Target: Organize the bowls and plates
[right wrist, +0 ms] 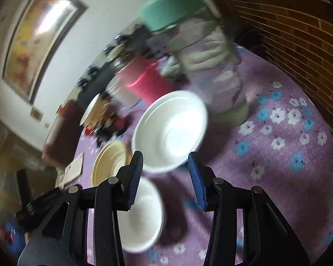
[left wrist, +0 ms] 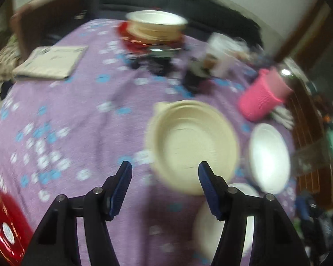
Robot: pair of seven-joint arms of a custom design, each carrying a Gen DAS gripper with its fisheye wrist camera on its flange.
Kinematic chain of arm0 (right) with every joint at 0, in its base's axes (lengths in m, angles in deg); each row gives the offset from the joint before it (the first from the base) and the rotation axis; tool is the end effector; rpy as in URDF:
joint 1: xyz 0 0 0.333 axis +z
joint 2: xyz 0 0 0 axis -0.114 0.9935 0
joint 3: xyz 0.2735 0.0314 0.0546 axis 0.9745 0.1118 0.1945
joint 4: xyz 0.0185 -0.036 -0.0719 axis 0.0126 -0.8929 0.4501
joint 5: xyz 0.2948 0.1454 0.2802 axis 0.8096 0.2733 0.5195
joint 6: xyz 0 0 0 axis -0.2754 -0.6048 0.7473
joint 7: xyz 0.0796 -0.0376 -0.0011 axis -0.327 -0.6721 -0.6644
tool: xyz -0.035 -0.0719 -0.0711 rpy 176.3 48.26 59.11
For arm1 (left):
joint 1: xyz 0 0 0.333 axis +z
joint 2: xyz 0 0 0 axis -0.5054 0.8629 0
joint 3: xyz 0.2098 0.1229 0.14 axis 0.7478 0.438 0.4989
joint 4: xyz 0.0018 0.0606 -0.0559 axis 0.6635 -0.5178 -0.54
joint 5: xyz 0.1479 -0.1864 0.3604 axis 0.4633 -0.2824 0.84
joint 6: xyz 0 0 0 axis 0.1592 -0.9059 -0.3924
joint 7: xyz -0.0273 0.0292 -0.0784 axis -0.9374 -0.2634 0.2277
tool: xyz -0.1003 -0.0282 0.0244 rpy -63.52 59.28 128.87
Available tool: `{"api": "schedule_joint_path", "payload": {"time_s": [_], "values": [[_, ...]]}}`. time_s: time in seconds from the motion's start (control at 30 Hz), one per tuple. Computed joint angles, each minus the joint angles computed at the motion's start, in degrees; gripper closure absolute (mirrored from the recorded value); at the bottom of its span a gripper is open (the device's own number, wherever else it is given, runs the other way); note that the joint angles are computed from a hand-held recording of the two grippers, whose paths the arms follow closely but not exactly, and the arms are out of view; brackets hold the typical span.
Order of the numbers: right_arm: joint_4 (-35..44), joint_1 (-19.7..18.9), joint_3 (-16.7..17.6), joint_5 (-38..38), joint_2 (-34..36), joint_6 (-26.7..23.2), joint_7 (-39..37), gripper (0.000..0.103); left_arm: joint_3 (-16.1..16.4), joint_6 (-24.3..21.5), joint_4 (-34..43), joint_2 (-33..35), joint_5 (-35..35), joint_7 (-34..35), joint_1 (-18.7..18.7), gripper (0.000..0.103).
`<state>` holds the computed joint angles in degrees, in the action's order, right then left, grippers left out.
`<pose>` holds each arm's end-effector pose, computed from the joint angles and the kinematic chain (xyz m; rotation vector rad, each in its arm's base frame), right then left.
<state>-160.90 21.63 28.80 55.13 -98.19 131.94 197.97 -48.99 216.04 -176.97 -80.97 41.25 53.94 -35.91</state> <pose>0.4763 0.2383 0.4906 -1.3486 1.7803 -0.0402 0.5154 -0.1541 0.5344 -2.3349 1.5650 -0.6575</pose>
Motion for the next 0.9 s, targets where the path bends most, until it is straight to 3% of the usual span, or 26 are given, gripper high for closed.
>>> {"api": "schedule_joint_path", "payload": {"time_s": [0.1, 0.17, 0.27, 0.47, 0.7, 0.77, 0.9], "values": [[1.5, 1.8, -2.2, 5.2, 2.8, 0.3, -1.0, 0.061, -2.7, -1.6, 9.8, 8.2, 7.2, 0.6, 0.4, 0.041], [1.1, 1.0, -1.7, 6.1, 3.9, 2.0, -0.4, 0.061, -3.6, -2.8, 16.7, 14.4, 12.9, 1.9, -0.4, 0.041], [2.3, 5.3, -5.5, 14.8, 5.8, 3.1, -8.6, 0.061, -2.9, -4.4, 25.6, 23.1, 13.1, 8.3, -3.0, 0.041], [3.3, 3.9, -3.8, 22.3, 7.8, 3.7, -14.8, 0.061, -0.7, -9.7, 38.4, 35.4, 15.6, 13.0, -7.5, 0.041], [5.9, 1.9, -1.4, 26.1, 10.7, 4.5, -18.4, 0.061, 0.7, -10.6, 41.5, 38.7, 14.4, 13.4, -9.2, 0.041], [5.5, 0.8, -0.4, 25.2, 10.3, 4.6, -17.6, 0.061, 1.0, -9.6, 39.7, 36.8, 14.4, 13.4, -9.1, 0.041], [4.8, 3.3, -2.1, 33.5, 8.3, 6.8, -26.1, 0.061, 1.2, -6.5, 33.3, 29.9, 15.4, 14.9, -7.8, 0.041]]}}
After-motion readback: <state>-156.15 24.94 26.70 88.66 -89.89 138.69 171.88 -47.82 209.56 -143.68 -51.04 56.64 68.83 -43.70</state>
